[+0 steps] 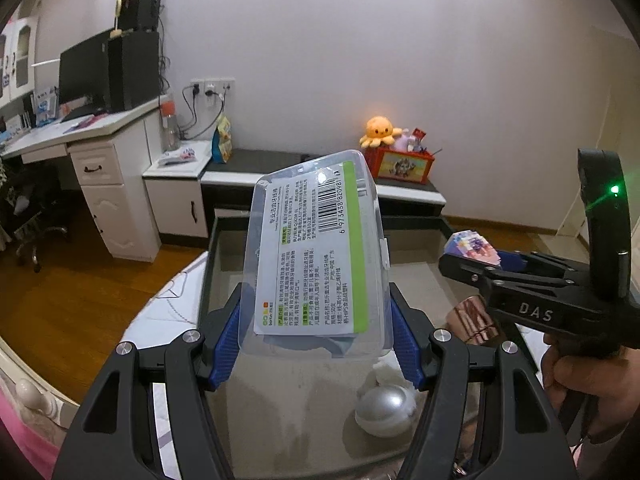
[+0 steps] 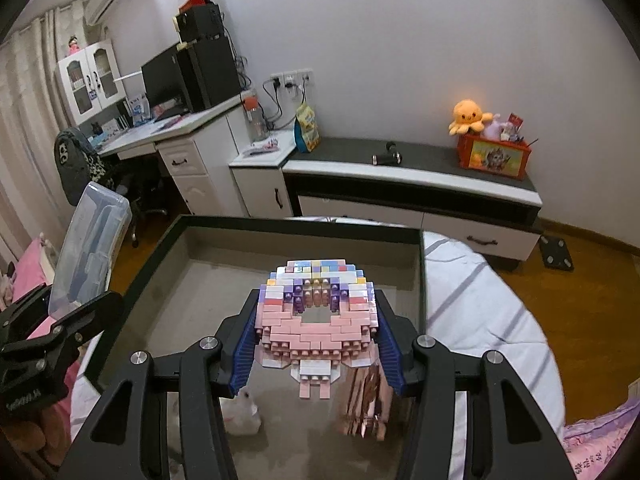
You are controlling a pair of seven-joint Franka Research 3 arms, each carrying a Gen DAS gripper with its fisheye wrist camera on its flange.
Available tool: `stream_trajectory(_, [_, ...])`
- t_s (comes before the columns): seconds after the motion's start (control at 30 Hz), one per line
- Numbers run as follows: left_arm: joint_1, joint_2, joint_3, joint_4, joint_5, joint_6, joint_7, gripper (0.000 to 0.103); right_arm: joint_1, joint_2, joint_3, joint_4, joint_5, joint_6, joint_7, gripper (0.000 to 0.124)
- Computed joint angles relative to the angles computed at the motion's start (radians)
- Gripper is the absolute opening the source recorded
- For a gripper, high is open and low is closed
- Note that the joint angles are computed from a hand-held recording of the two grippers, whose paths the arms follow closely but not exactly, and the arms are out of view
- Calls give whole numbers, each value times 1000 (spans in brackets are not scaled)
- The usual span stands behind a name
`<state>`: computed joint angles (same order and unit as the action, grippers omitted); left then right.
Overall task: Organize rigid objects
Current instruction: 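Carry the labeled box and block figure into the pink box and release, then withdraw both tools from the box toward the remaining items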
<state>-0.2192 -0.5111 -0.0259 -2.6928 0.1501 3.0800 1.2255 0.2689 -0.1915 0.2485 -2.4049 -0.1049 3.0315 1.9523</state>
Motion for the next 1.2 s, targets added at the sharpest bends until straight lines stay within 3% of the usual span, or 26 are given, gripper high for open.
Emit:
stream_trajectory(0.2, [-14, 77, 13, 41, -13, -29, 25, 66, 10, 56, -18, 40, -18, -32, 19, 53])
stream_trajectory(0.27, [13, 88, -10, 52, -14, -55, 11, 67, 16, 59, -28, 45, -19, -46, 29, 54])
stream_trajectory(0.33, [27, 87, -23, 55, -11, -80, 8, 73, 43, 60, -53, 42, 29, -47, -5, 54])
stream_trajectory(0.4, [40, 70, -36, 40, -7, -73, 3, 85, 68, 52, -74, 32, 90, -40, -50, 65])
stream_trajectory(0.43, [66, 55, -61, 29, 9, -67, -16, 91, 61, 45, -68, 25, 84, -35, -38, 80])
stream_trajectory(0.5, [79, 32, -67, 15, 22, -58, -32, 94, 44, 31, -51, 12, 66, -20, -11, 84])
stream_trajectory(0.6, [82, -26, -65, -16, 33, -54, -49, 98, -42, -6, 25, -3, -58, -35, 130, 95])
stream_trajectory(0.77, [65, -146, -44, -85, 36, -55, -60, 101, -67, -87, 53, -61, -57, -14, 201, 95])
stream_trajectory(1.2, [22, -509, -41, -248, 31, -195, -86, 103, -30, -386, 111, -269, 92, -17, 196, 95])
